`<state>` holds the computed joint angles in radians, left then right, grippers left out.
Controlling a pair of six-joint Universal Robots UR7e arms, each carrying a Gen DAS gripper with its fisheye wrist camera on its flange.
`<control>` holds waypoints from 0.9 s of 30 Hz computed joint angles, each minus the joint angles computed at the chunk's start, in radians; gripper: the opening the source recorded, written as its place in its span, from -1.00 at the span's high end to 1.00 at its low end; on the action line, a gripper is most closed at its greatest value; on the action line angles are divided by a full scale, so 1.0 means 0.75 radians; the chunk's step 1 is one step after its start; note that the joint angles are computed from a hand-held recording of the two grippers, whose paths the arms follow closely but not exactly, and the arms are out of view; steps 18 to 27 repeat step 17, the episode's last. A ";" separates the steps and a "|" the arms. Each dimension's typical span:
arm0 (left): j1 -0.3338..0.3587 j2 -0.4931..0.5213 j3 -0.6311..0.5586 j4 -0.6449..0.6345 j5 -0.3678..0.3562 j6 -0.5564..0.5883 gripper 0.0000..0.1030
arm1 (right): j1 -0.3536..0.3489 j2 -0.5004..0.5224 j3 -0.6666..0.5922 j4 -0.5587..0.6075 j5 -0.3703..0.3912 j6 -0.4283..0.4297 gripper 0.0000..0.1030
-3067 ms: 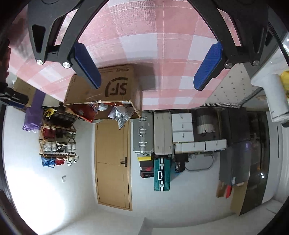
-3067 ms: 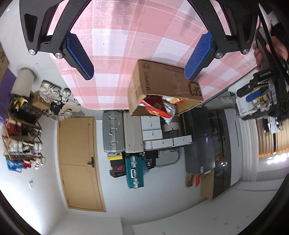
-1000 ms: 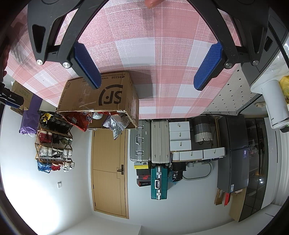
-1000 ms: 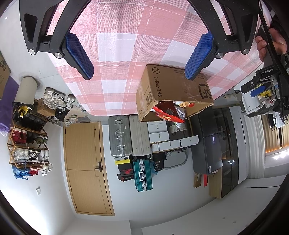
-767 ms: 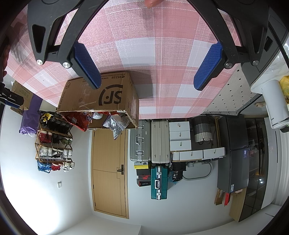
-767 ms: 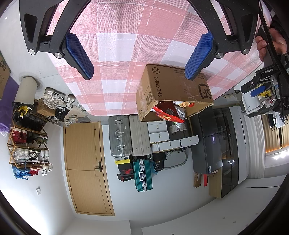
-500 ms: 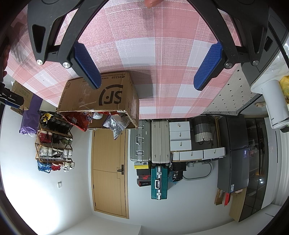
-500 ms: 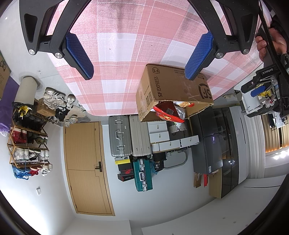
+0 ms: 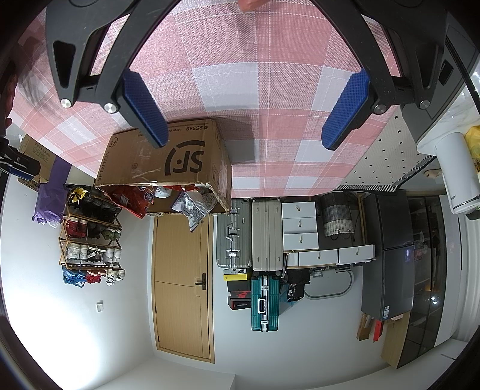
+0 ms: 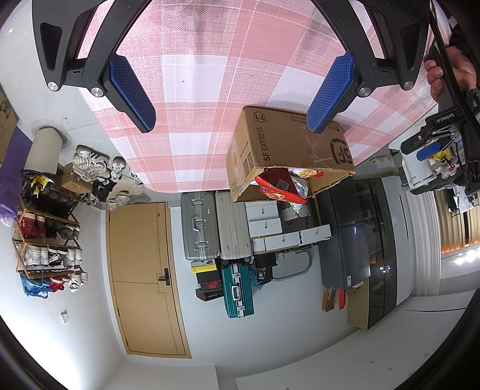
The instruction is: Organize snacks
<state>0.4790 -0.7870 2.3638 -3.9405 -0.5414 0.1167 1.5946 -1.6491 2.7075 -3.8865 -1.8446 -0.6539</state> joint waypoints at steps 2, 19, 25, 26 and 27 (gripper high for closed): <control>0.000 0.000 0.000 0.000 0.000 0.000 -0.98 | 0.000 0.001 0.000 -0.001 0.000 0.000 -0.99; 0.000 0.000 0.001 0.000 -0.001 -0.003 -0.98 | -0.001 0.002 0.001 -0.004 0.001 0.000 -0.99; 0.000 0.000 0.001 0.000 -0.001 -0.003 -0.98 | -0.001 0.002 0.001 -0.004 0.001 0.000 -0.99; 0.000 0.000 0.001 0.000 -0.001 -0.003 -0.98 | -0.001 0.002 0.001 -0.004 0.001 0.000 -0.99; 0.000 0.000 0.001 0.000 -0.001 -0.003 -0.98 | -0.001 0.002 0.001 -0.004 0.001 0.000 -0.99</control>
